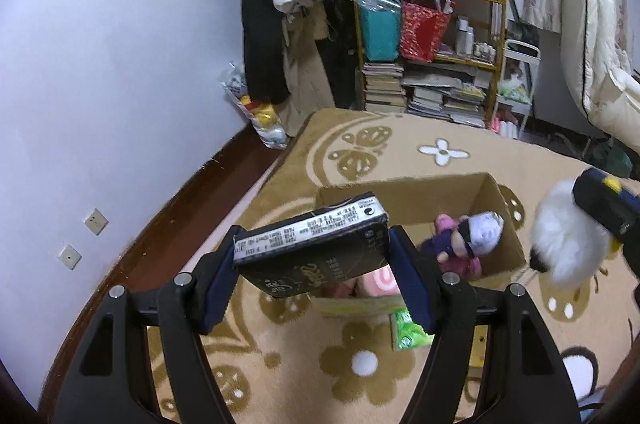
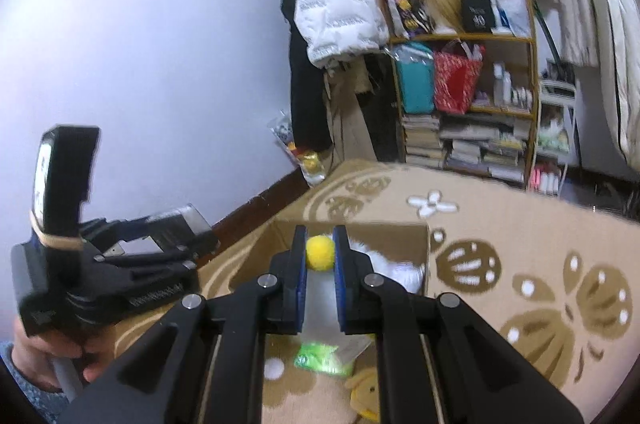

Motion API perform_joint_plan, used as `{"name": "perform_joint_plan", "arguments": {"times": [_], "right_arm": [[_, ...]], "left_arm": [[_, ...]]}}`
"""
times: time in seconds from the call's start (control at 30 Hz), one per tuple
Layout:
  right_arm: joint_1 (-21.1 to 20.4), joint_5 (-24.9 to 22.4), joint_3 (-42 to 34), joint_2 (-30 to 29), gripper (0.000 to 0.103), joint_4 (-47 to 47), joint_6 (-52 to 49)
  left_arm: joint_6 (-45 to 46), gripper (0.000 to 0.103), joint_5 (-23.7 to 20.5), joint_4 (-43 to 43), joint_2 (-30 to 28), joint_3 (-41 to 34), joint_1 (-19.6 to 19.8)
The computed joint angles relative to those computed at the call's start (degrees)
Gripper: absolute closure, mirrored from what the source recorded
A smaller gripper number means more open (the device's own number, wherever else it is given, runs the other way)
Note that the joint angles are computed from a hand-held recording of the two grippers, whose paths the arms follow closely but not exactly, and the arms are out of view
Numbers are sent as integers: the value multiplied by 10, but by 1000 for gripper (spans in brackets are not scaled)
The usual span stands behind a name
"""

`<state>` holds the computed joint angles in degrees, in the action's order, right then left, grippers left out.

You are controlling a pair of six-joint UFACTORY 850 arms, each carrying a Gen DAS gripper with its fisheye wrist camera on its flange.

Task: Organize soft objects
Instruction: 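Lift the black pack and white chick and carry both over the box, then open both tools to drop the black pack and white chick into the box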

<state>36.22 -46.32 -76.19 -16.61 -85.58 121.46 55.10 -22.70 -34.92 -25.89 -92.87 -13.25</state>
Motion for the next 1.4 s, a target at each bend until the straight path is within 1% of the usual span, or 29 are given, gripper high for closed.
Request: {"name": "perform_joint_plan", "arguments": {"times": [0.1, 0.27, 0.4, 0.5, 0.6, 0.7, 0.83, 0.87, 0.9, 0.97, 1.07, 1.13, 1.17, 1.33, 1.4], "right_arm": [[-4, 0, -33, -13, 91, 6, -42], [-13, 3, -80, -36, 91, 7, -89], [-25, 15, -116, -61, 91, 25, -125], [-35, 30, -125, -74, 91, 42, -138], [-42, 42, -124, -81, 90, 60, -147], [-49, 54, -119, -89, 90, 79, -157], [-60, 74, -106, -94, 90, 96, -151], [-63, 83, -102, -94, 90, 103, -149], [-66, 91, -99, -95, 90, 106, -147], [-72, 113, -87, -93, 90, 108, -132], [-76, 122, -77, -96, 90, 117, -125], [-81, 139, -66, -96, 90, 119, -108], [-83, 144, -64, -97, 90, 120, -103], [-87, 155, -56, -101, 88, 136, -100], [-88, 155, -58, -104, 88, 143, -106]], "left_arm": [[-10, 33, -10, 6, -11, -22, 0], [1, 33, 0, 4, -24, -39, -4], [27, 33, 4, -22, -42, -54, -3], [77, 33, 7, -75, -51, -56, -1], [101, 33, -3, -106, -63, -62, 1], [98, 32, -8, -108, -75, -69, 0], [77, 32, 5, -79, -89, -70, -5], [74, 32, 15, -78, -91, -67, -7], [82, 32, 26, -90, -91, -61, -8], [107, 32, 33, -122, -93, -55, -8], [104, 32, 20, -120, -102, -61, -7], [136, 32, 9, -151, -106, -59, -4], [138, 32, 7, -152, -107, -60, -4], [111, 32, 7, -110, -115, -59, -11], [91, 32, 11, -79, -117, -59, -15]]}}
